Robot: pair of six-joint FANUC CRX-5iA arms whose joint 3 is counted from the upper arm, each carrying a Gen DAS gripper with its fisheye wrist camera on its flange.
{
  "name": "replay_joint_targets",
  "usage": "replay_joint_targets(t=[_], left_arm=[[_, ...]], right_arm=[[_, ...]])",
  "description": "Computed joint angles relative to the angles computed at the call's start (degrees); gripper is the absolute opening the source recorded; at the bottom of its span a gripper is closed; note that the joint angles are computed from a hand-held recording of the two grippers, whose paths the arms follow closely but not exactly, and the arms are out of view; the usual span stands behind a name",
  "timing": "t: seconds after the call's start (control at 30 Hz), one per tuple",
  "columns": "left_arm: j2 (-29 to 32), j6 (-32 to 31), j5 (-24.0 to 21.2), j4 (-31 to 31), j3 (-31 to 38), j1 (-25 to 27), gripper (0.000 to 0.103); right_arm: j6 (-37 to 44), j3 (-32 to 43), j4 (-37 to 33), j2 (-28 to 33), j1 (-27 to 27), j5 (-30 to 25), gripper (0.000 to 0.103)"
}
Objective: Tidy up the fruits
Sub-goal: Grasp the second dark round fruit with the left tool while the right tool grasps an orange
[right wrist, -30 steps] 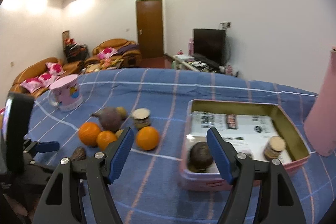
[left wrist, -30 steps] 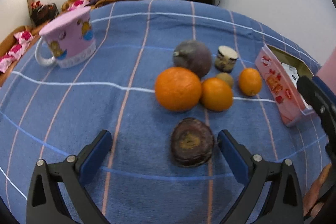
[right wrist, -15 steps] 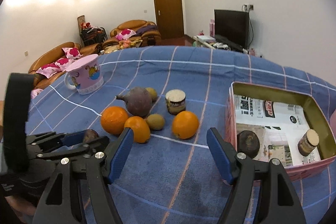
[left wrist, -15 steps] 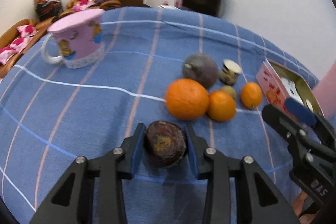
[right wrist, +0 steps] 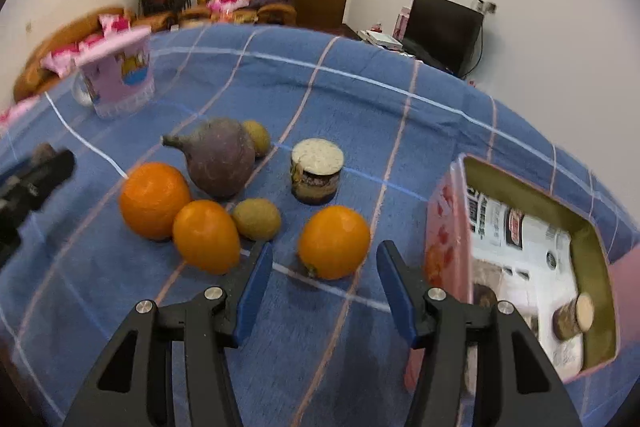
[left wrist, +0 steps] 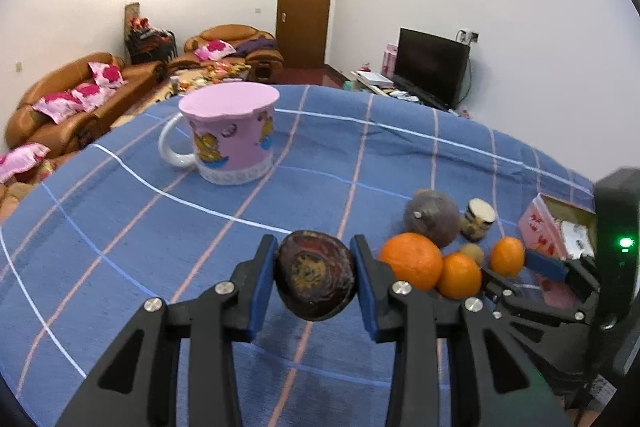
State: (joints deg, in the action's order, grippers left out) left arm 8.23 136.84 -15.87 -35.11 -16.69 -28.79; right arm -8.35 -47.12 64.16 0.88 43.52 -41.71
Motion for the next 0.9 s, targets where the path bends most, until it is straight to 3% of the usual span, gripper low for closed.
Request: replay_joint_targets(t=[0.1, 0.23, 0.3, 0.33, 0.47, 0.7, 0.9], left_arm=[[0.44, 5.01, -2.74, -5.98, 1.82, -2.26, 0.039], [0.45, 7.43, -4.06, -8.84, 2.49, -3.41, 0.039], [0.43, 8.25, -4.41, -9.6, 2.64, -3.64, 0.039], [0.43, 8.99, -4.72, -10.24, 2.79, -3.9, 0.039], [0.48, 13.62, -6.63, -14.59, 3.59, -5.44, 0.039], [0.52, 24.54, -11.21, -25.46, 4.87, -9.98, 0.039], [-0.03, 31.54, -12.23, -31.39, 4.45, -11.93, 0.039]], right_arm=[[2.48, 1.72, -0.55, 2.09, 0.4, -2.26, 0.056], [2.85, 1.15, -0.17, 1.41, -0.2, -1.17, 0.054], [2.88, 0.82, 0.07, 1.07, 0.05, -1.77, 0.04], [2.99, 1.13, -0.27, 1.51, 0.63, -3.27, 0.038], [0.08, -0.66, 2.26, -0.33, -0.36, -0.75, 0.038], [-18.79, -9.11, 21.47, -8.24, -3.26, 2.33, 0.038], [-27.54, -11.8, 29.03, -10.34, -1.9, -1.45, 0.038]])
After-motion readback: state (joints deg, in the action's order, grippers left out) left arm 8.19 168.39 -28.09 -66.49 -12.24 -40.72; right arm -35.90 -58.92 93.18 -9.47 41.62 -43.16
